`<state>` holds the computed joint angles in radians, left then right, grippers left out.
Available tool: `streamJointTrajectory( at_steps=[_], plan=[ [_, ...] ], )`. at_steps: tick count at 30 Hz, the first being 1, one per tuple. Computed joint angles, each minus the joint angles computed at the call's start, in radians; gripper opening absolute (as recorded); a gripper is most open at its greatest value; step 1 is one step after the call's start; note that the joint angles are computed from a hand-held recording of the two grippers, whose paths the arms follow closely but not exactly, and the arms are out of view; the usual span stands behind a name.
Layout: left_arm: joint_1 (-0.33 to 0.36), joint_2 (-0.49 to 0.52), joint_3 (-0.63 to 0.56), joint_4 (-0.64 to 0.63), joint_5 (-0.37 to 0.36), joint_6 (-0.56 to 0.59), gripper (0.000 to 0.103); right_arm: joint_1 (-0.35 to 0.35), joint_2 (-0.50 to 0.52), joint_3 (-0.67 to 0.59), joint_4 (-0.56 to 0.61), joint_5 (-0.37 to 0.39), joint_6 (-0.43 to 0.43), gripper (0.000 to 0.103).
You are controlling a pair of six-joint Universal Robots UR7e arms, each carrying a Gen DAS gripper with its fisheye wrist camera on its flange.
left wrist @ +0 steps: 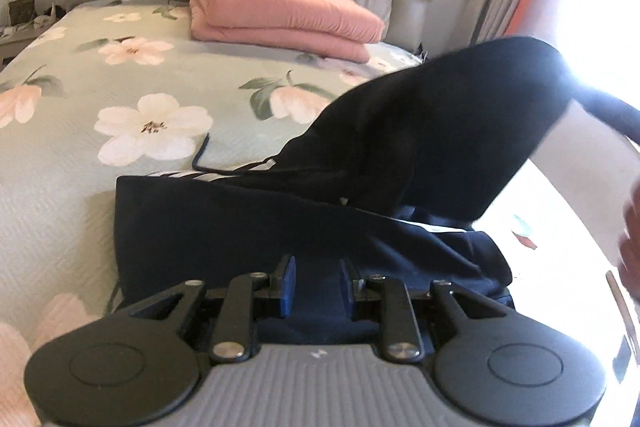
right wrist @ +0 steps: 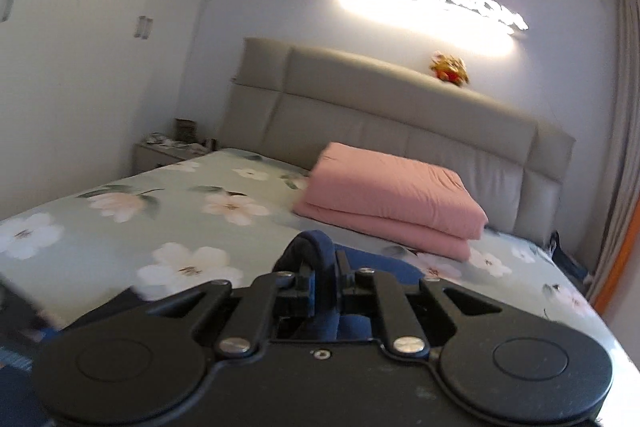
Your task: Fold large clothes
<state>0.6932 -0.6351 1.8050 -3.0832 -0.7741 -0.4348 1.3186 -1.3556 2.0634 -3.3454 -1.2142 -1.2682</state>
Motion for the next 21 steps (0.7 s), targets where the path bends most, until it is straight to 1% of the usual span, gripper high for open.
streamJointTrajectory(
  at_steps=[2,3,4,5,6,7,8,9,10,11,12,13,14,16,17,18,19,21],
  plan=[
    [-0.013,0.001,0.004,-0.007,-0.007,0.005,0.027,-0.018,-0.089,0.056,0.105,0.031,-0.031,0.011],
    [-0.019,0.002,0.005,-0.005,-0.005,0.005,0.027,-0.029,-0.139,0.084,0.176,0.037,-0.058,0.011],
    [-0.027,0.003,0.008,-0.002,0.006,0.001,0.027,-0.042,-0.185,0.11,0.249,0.035,-0.095,0.012],
    [-0.032,0.001,0.014,0.001,0.016,-0.011,0.028,-0.049,-0.228,0.125,0.351,0.006,-0.143,0.013],
    [-0.034,-0.001,0.022,0.009,0.022,-0.031,0.029,-0.055,-0.265,0.133,0.455,-0.045,-0.184,0.014],
    [-0.035,-0.008,0.033,0.022,0.026,-0.059,0.029,-0.063,-0.297,0.145,0.553,-0.117,-0.228,0.017],
    [-0.035,-0.016,0.044,0.037,0.029,-0.085,0.03,-0.07,-0.314,0.153,0.622,-0.196,-0.26,0.018],
    [-0.036,-0.024,0.055,0.064,0.034,-0.114,0.03,-0.077,-0.323,0.16,0.684,-0.297,-0.283,0.024],
    [-0.036,-0.033,0.064,0.089,0.036,-0.136,0.03,-0.087,-0.329,0.172,0.704,-0.363,-0.295,0.025],
    [-0.033,-0.041,0.07,0.113,0.032,-0.148,0.03,-0.104,-0.336,0.184,0.71,-0.412,-0.292,0.025],
    [-0.031,-0.046,0.073,0.128,0.023,-0.15,0.03,-0.122,-0.343,0.181,0.732,-0.437,-0.272,0.025],
    [-0.028,-0.048,0.073,0.138,0.013,-0.146,0.03,-0.134,-0.345,0.171,0.741,-0.444,-0.244,0.025],
    [-0.026,-0.047,0.067,0.147,0.003,-0.136,0.03,-0.144,-0.346,0.17,0.724,-0.442,-0.211,0.026],
    [-0.028,-0.032,0.051,0.143,-0.004,-0.108,0.03,-0.15,-0.333,0.145,0.677,-0.42,-0.108,0.052],
    [-0.028,-0.02,0.036,0.138,-0.009,-0.094,0.031,-0.15,-0.315,0.117,0.659,-0.396,-0.036,0.057],
    [-0.026,-0.007,0.018,0.126,-0.018,-0.076,0.031,-0.15,-0.298,0.093,0.641,-0.375,0.022,0.07],
    [-0.024,0.005,0.002,0.115,-0.027,-0.065,0.031,-0.145,-0.269,0.064,0.607,-0.353,0.085,0.077],
    [-0.021,0.027,-0.027,0.09,-0.052,-0.044,0.033,-0.133,-0.219,0.024,0.56,-0.325,0.138,0.08]
  ],
)
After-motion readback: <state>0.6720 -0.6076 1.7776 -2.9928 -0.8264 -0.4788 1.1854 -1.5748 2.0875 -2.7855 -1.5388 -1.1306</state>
